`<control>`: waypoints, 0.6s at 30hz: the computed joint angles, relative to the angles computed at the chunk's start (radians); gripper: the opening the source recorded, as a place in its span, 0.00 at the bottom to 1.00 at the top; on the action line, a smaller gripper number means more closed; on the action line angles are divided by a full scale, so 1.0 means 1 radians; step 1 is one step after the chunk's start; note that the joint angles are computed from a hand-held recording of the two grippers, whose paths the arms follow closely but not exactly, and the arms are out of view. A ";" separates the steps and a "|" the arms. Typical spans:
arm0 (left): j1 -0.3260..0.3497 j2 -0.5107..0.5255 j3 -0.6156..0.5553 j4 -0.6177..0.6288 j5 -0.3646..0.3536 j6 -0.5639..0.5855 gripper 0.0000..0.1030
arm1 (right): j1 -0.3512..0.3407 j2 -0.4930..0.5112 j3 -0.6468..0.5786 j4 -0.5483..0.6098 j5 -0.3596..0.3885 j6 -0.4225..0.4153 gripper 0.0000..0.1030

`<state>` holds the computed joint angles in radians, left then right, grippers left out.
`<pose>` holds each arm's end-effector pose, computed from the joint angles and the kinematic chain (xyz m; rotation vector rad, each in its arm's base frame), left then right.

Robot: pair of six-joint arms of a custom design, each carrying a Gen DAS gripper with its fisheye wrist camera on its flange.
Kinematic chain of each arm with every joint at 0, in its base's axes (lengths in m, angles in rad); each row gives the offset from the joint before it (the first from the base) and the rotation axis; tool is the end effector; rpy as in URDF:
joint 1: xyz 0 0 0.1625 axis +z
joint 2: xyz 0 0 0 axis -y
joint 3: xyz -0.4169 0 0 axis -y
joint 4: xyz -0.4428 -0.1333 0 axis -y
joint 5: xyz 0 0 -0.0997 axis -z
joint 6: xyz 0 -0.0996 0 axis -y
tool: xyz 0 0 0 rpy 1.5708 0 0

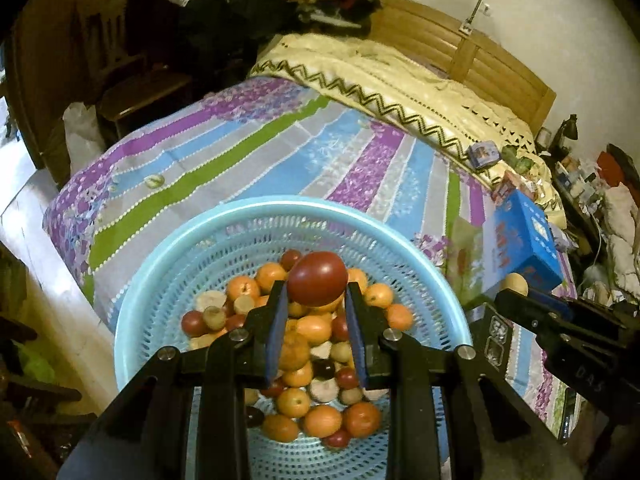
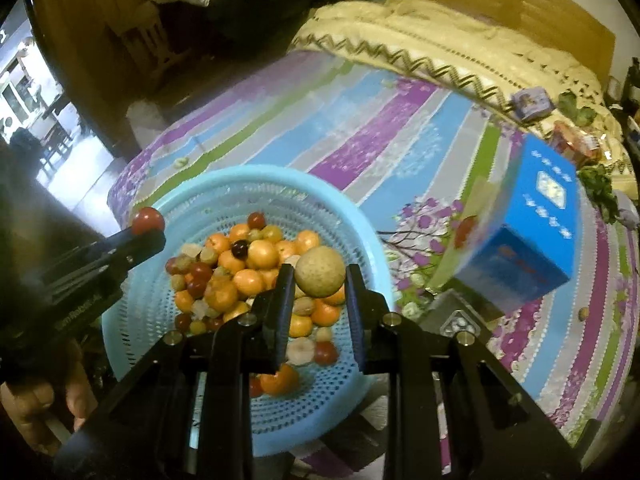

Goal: Organize fruits
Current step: 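Carry the tomato and beige fruit in both tools over the blue basket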

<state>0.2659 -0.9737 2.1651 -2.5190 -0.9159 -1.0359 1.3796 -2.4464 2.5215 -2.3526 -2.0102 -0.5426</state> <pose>-0.4084 -0.3123 -0.0047 0.4530 2.5478 -0.6856 0.0407 -0.2684 0.3925 0.2264 -2.4138 0.6383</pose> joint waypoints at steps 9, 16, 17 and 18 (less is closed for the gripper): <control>0.084 -0.017 0.009 0.028 -0.092 0.028 0.28 | 0.044 0.121 -0.020 0.038 -0.076 0.074 0.25; 0.117 -0.027 0.017 0.021 -0.150 0.051 0.28 | 0.055 0.164 -0.028 0.049 -0.103 0.098 0.25; 0.121 -0.029 0.018 0.019 -0.162 0.056 0.28 | 0.053 0.168 -0.029 0.052 -0.104 0.100 0.25; 0.125 -0.031 0.020 0.014 -0.172 0.060 0.28 | 0.053 0.172 -0.029 0.053 -0.107 0.102 0.25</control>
